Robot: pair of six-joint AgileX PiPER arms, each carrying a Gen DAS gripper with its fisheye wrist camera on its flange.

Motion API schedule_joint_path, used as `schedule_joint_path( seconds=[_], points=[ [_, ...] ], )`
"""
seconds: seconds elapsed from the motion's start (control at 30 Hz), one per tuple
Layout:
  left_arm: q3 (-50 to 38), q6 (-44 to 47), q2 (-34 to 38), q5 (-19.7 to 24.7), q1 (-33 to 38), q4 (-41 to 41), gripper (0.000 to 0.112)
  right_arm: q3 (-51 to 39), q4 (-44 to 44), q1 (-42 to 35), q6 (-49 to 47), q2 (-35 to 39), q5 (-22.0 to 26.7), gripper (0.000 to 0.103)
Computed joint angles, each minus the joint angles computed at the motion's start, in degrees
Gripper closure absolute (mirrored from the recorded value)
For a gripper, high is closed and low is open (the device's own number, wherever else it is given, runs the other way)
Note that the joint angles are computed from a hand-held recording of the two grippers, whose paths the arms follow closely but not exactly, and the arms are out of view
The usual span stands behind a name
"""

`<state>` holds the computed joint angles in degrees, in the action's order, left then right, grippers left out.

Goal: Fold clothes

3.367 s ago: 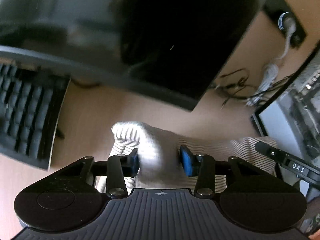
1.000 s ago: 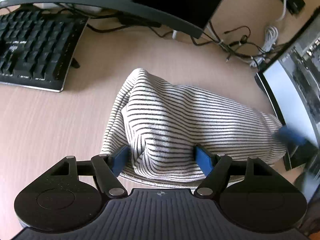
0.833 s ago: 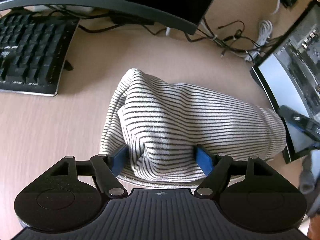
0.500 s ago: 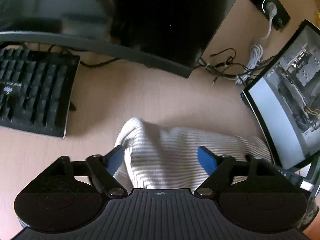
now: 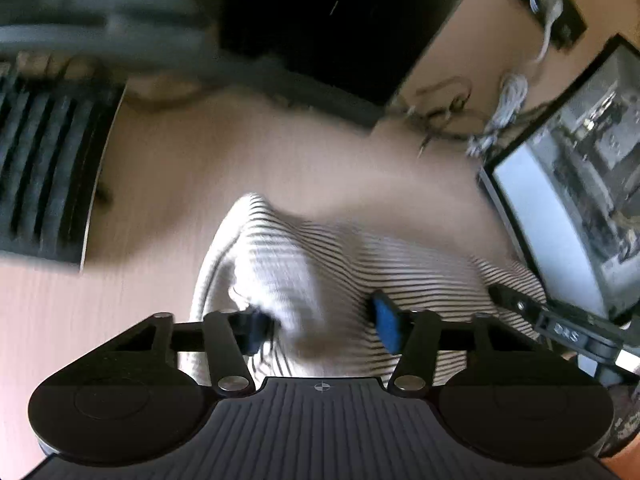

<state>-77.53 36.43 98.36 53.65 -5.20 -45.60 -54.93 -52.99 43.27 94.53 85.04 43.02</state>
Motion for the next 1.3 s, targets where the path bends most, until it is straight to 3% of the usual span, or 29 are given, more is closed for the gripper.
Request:
schedule_joint_path(
  seconds=[0.17, 0.33, 0.4, 0.53, 0.63, 0.7, 0.8, 0.87, 0.93, 1.07, 1.2, 1.3],
  points=[
    [2.1, 7.9, -4.7, -0.2, 1.9, -5.0, 0.066, -3.8, -4.6, -1.6, -6.3, -1.2, -0.8, 0.080],
    [12.8, 9.5, -10.0, -3.8, 1.2, 2.1, 0.065, 5.8, -3.2, 2.7, 2.7, -5.6, 0.0, 0.080],
    [15.8, 8.4, -10.9, -4.5, 1.2, 3.4, 0.061, 10.8, -5.7, 4.6, 10.9, -7.2, -1.1, 0.079],
    [16.6, 6.3, -17.4, -9.3, -0.9, 2.8, 0.063, 10.5, -6.4, 8.3, 13.7, -6.7, 3.0, 0.076],
    [16.1, 8.3, -20.8, -13.8, -4.2, 0.0, 0.046, 9.3, -6.9, 10.3, 13.6, -4.4, 5.7, 0.073],
    [15.5, 8.7, -19.7, -15.4, -7.0, 1.1, 0.027, 9.6, -7.8, 10.9, 14.8, -4.0, 6.2, 0.071],
    [14.4, 0.9, -14.5, -17.2, -12.5, 12.4, 0.032, 10.4, -8.0, 11.6, 16.2, -4.4, 7.5, 0.061],
    [15.8, -3.1, -13.0, -19.1, -14.7, 17.5, 0.031, 10.2, -7.2, 12.3, 15.2, -4.6, 9.4, 0.046],
    [17.1, -1.9, -13.8, -20.5, -15.5, 18.0, 0.029, 9.2, -6.8, 13.1, 13.6, -4.5, 11.9, 0.037],
    [16.6, 0.2, -13.7, -19.1, -14.3, 15.5, 0.028, 6.1, -11.0, 16.5, 15.2, -4.4, 17.7, 0.000],
    [16.9, 4.0, -13.6, -18.1, -12.6, 12.6, 0.027, 5.8, -22.4, 18.6, 22.5, -4.3, 16.4, 0.000],
    [17.6, 7.0, -13.3, -17.8, -11.8, 9.9, 0.025, 7.9, -22.6, 12.9, 21.6, -5.9, 4.9, 0.000]
  ],
)
